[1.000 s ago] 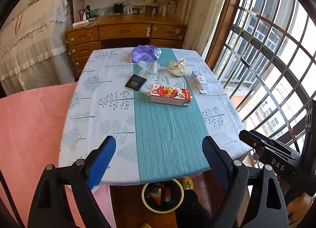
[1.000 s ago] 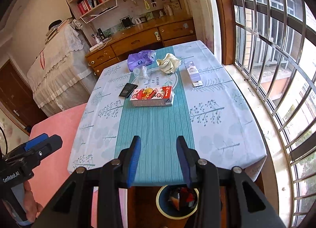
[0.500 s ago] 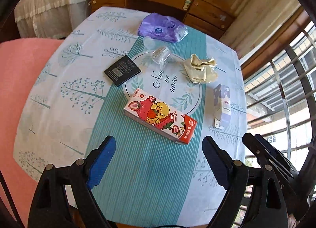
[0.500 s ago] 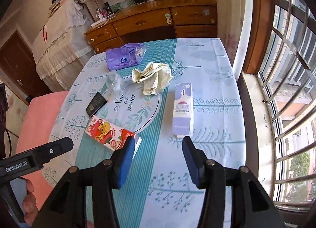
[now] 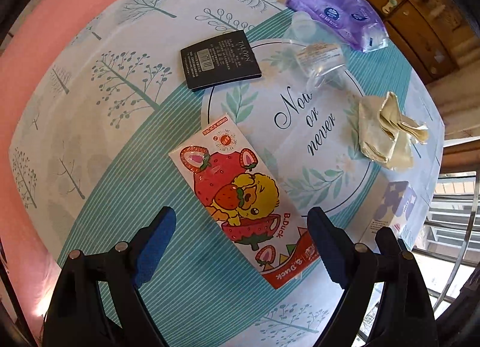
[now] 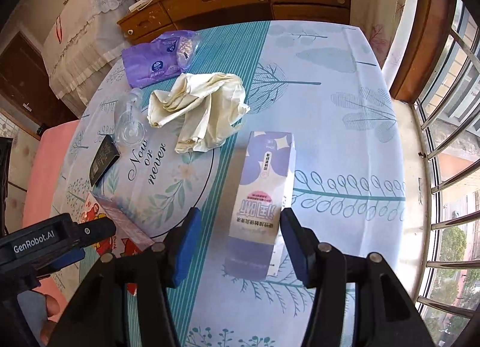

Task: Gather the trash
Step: 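Grasp the strawberry juice carton with the left tool while the right tool grasps the purple milk carton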

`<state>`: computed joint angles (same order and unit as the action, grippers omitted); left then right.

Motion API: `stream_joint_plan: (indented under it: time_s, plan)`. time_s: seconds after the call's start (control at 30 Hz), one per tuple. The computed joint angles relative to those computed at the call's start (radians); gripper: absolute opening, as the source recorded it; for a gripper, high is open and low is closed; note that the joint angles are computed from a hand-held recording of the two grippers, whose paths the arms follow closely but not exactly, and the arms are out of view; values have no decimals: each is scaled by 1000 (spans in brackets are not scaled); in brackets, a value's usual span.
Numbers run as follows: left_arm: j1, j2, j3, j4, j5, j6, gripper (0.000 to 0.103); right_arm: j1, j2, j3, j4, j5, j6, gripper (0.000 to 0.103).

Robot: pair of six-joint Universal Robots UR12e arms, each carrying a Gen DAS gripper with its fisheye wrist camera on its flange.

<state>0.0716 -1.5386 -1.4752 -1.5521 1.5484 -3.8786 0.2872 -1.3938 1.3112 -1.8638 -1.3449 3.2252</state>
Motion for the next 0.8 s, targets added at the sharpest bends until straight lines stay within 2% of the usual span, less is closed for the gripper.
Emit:
stream_joint_plan:
  time_s: [0.17,0.27,0.33,0.37,0.43,0.5,0.8]
  plan:
    - [-20,-35,28,-50,46,-70,88,-9,7,4,4,9,-10,55]
    - [-28,-51,33,-76,56,-76,88,-11,9,4,10,-4,-19,55]
    - [-31,-62,38,-98,59,-64,87,-13,8,8,9,-11,-23,55]
    - [-32,-65,38,-101,58,-58,83,-15,6,12,6,-8,-25,52]
    - [-28,-66,31,-107,35,-43,71,-21,1,19,6,2,-25,44]
    - [-20,-51,8,-90,5,-33,57,-27,-5,28,1,9,-23,41]
    - [4,32,-74,-23,16,112,54,-34,-48,73,-19,55,8,34]
